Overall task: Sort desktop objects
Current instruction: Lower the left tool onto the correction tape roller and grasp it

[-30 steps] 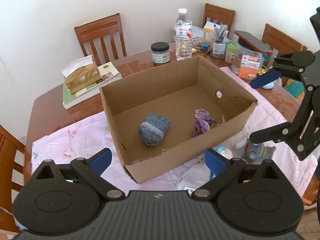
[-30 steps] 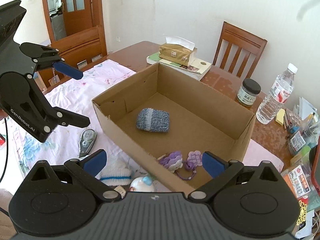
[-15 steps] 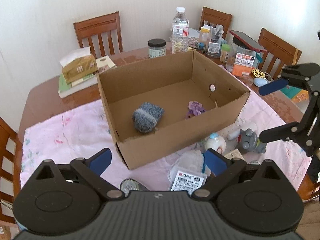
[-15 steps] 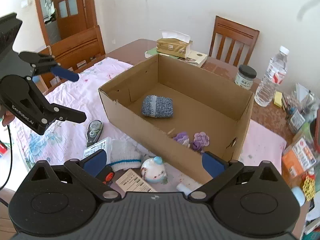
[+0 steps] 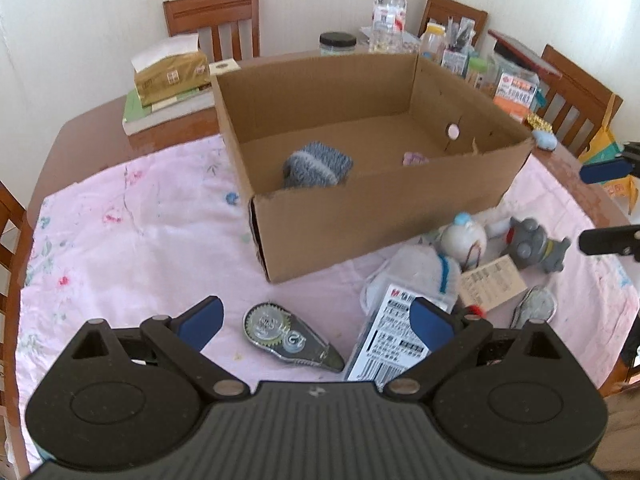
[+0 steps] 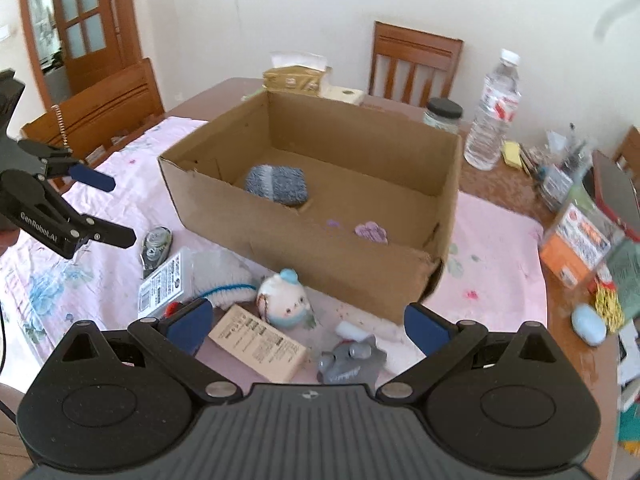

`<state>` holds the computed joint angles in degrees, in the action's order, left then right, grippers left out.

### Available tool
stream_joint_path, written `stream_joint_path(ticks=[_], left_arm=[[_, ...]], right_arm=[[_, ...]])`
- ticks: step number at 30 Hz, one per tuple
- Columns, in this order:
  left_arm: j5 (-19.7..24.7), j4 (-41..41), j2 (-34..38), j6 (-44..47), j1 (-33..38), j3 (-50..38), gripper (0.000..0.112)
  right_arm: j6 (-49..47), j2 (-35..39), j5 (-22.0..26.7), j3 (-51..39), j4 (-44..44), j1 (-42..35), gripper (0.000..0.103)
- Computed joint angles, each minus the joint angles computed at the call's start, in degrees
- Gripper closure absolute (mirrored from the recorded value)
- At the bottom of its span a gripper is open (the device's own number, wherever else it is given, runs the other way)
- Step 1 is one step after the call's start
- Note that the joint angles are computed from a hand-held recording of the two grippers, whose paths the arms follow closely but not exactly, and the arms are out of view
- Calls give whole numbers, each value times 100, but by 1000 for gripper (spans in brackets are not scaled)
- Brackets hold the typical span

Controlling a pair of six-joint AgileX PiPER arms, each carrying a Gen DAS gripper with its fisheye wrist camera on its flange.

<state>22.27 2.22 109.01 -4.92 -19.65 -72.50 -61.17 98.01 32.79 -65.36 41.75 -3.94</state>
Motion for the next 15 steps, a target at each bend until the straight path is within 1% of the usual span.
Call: stream_joint_path(ticks=[2, 7, 9, 11, 15], left_arm=[[-17, -46, 91, 101, 40, 6, 13], [3, -761, 390, 854, 259, -140, 13], [13, -562, 564, 686, 282, -291, 13], [-12, -497, 729, 647, 327, -425, 13], [-2, 84, 1052, 229, 385, -729, 14]], right_arm=[[112, -2, -11, 80, -4, -33, 0], [563, -58, -210, 281, -220, -22, 0], [789, -75, -262, 335, -325, -19, 0], [1095, -117, -436, 421, -515, 44, 0], [1552, -224, -677, 611, -716, 95, 0]])
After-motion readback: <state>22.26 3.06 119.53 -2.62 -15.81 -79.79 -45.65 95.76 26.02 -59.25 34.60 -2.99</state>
